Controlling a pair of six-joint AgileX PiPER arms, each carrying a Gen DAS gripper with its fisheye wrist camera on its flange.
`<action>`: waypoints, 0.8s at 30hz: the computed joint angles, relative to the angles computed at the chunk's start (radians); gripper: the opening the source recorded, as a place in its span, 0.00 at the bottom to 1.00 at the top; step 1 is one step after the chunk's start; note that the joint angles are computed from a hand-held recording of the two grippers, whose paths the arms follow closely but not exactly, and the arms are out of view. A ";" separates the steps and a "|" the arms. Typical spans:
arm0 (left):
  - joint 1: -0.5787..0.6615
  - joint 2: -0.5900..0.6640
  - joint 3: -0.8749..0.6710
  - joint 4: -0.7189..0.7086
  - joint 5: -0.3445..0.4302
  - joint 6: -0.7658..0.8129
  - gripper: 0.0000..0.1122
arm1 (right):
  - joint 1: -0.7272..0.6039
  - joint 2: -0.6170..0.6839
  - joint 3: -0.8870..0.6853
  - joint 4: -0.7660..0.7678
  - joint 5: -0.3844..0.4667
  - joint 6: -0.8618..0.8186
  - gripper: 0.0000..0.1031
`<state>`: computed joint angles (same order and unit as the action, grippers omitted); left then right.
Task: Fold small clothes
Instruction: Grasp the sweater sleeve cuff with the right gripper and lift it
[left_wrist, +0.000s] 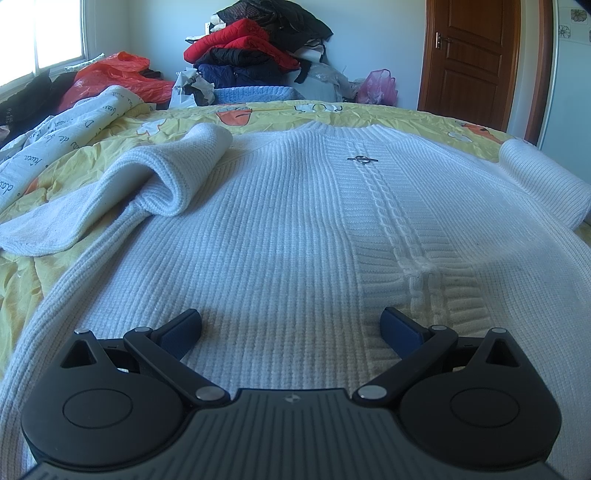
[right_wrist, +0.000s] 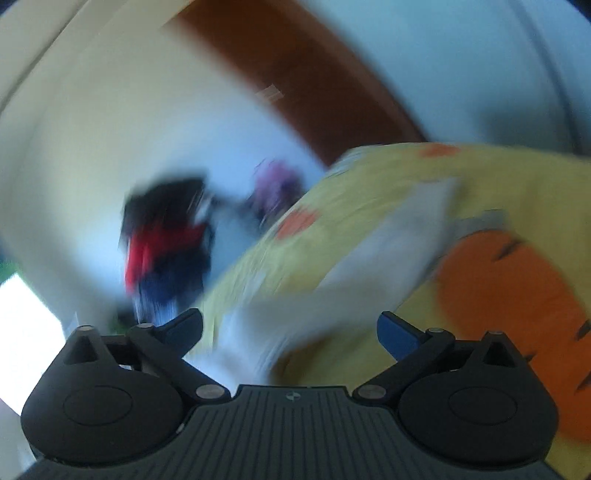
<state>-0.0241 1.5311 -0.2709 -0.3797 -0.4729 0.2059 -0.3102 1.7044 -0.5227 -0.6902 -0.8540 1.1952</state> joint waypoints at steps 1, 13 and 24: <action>0.000 0.000 0.000 0.000 0.000 0.000 0.92 | -0.075 0.057 -0.068 -0.054 0.007 0.100 0.84; 0.000 0.000 0.000 0.000 0.000 0.000 0.92 | -0.143 0.422 -0.607 -0.305 0.268 0.460 0.69; 0.000 0.000 0.000 0.002 0.000 -0.001 0.92 | -0.028 0.340 -0.565 -0.063 0.408 0.078 0.14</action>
<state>-0.0236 1.5308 -0.2707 -0.3775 -0.4725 0.2047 -0.3385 2.0444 -1.0874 -0.7535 -0.4462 1.2737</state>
